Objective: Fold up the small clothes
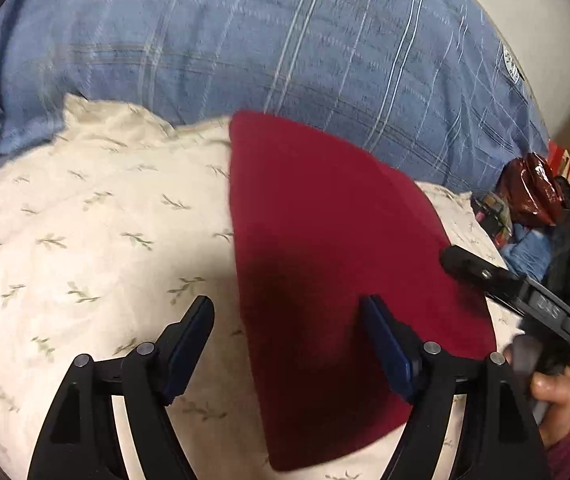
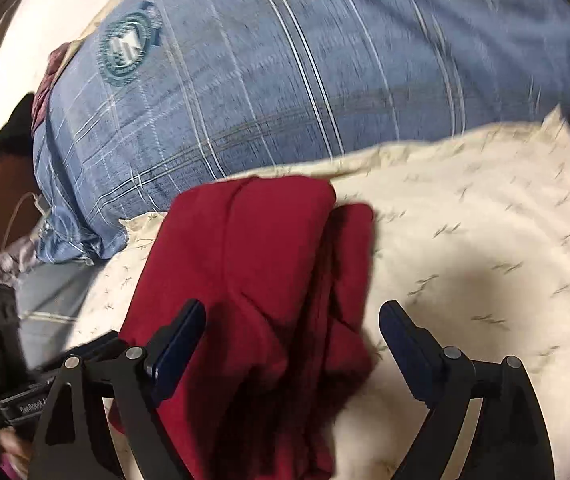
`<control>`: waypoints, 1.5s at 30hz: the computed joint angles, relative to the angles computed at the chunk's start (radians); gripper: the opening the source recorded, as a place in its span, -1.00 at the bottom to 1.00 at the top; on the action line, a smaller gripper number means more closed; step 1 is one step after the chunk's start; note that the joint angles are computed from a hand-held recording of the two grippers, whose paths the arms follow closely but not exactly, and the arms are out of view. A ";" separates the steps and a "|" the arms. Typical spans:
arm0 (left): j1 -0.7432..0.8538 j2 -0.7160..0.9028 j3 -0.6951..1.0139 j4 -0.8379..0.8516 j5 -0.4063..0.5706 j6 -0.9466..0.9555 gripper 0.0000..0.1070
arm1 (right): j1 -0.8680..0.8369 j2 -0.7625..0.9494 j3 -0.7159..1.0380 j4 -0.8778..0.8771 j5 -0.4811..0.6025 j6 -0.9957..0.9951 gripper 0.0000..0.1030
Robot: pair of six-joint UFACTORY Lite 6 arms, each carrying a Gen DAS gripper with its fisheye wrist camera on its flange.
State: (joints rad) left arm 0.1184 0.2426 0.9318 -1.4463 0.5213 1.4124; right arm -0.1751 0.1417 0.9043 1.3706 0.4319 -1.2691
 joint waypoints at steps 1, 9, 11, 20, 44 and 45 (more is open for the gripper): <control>0.007 0.045 0.040 0.025 0.027 -0.021 0.44 | -0.027 0.058 0.031 0.043 0.046 -0.032 0.75; 0.011 0.305 0.278 0.024 0.130 -0.052 0.62 | -0.034 0.224 0.130 0.140 0.185 -0.140 0.62; -0.006 0.335 0.308 0.008 0.125 -0.043 0.51 | -0.006 0.205 0.115 0.152 0.154 -0.164 0.43; 0.030 0.111 0.136 0.078 0.140 -0.054 0.08 | 0.029 -0.032 -0.003 0.015 0.202 0.017 -0.02; 0.122 -0.679 -0.594 0.018 -0.143 0.038 0.30 | 0.729 -0.797 -0.419 -1.379 -0.124 1.544 0.04; 0.108 -0.721 -0.620 0.047 -0.155 -0.006 0.31 | 0.745 -0.739 -0.425 -1.477 -0.139 1.648 0.04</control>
State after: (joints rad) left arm 0.2259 -0.4780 0.3116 -1.3990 0.3661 1.4064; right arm 0.5699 -0.5968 0.4791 -0.1064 0.2924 0.3793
